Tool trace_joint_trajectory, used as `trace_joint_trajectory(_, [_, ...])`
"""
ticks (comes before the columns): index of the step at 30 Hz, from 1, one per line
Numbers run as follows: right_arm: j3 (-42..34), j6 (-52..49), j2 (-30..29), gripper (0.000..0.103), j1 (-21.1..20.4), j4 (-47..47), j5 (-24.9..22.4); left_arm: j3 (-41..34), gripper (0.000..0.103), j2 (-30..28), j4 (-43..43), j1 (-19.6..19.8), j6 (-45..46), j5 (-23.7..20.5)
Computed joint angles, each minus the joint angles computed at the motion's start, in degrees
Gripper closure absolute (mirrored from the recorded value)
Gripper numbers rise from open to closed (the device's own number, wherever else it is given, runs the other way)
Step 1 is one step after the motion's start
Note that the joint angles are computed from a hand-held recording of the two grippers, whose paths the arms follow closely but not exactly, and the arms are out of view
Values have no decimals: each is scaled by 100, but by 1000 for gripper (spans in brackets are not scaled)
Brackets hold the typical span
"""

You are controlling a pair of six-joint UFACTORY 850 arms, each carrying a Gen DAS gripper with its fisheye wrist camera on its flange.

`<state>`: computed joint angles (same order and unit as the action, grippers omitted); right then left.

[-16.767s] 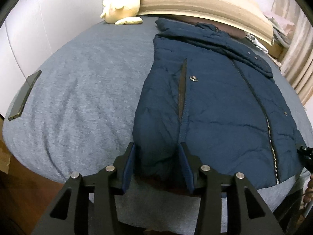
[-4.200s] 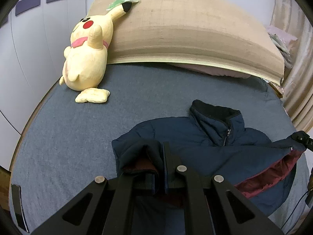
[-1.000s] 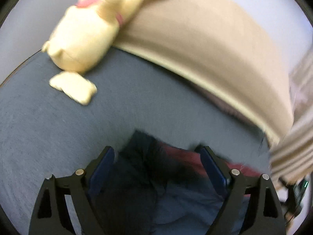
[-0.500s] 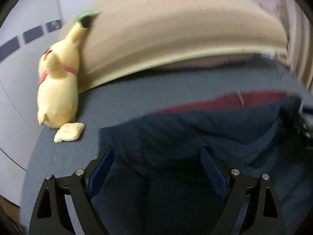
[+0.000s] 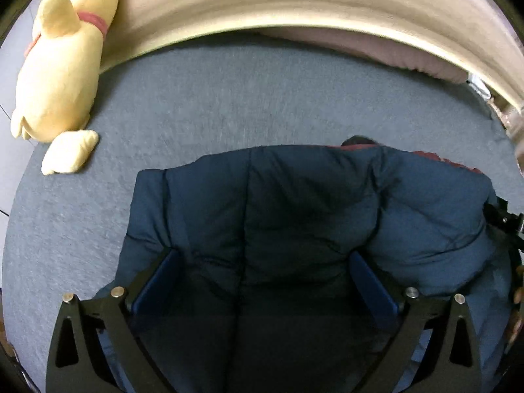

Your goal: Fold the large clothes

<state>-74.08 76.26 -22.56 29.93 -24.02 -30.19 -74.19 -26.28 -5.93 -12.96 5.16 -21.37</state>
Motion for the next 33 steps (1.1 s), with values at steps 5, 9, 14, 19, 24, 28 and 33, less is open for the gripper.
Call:
trace_joint_trajectory(5, [1171, 2091, 1208, 0, -12, -1841, 925, 570, 1, 596, -2174, 426, 2409, 1164])
trace_joint_trajectory(9, [1687, 1829, 1626, 2, -280, -1509, 763, -84, 1, 55, -2476, 891, 2425, -6])
trace_joint_trajectory(14, [1612, -66, 1296, 25, -503, 151, 1202, -41, 2, -54, -2335, 801, 2558, -137])
trace_joint_trajectory(19, [1270, 101, 960, 83, -326, -135, 718, -300, 20, -335, -920, 558, 1138, -194])
trace_joint_trajectory(24, [798, 349, 474, 83, -142, -461, 116, -333, 17, -400, -45, 413, 237, -143])
trace_joint_trajectory(28, [770, 692, 632, 36, -24, -793, -140, -138, 18, -98, -432, 531, 574, 32])
trace_joint_trajectory(33, [1722, 2468, 1801, 23, 368, -2404, 129, 812, 18, 1114, -3330, 1108, 3455, 200])
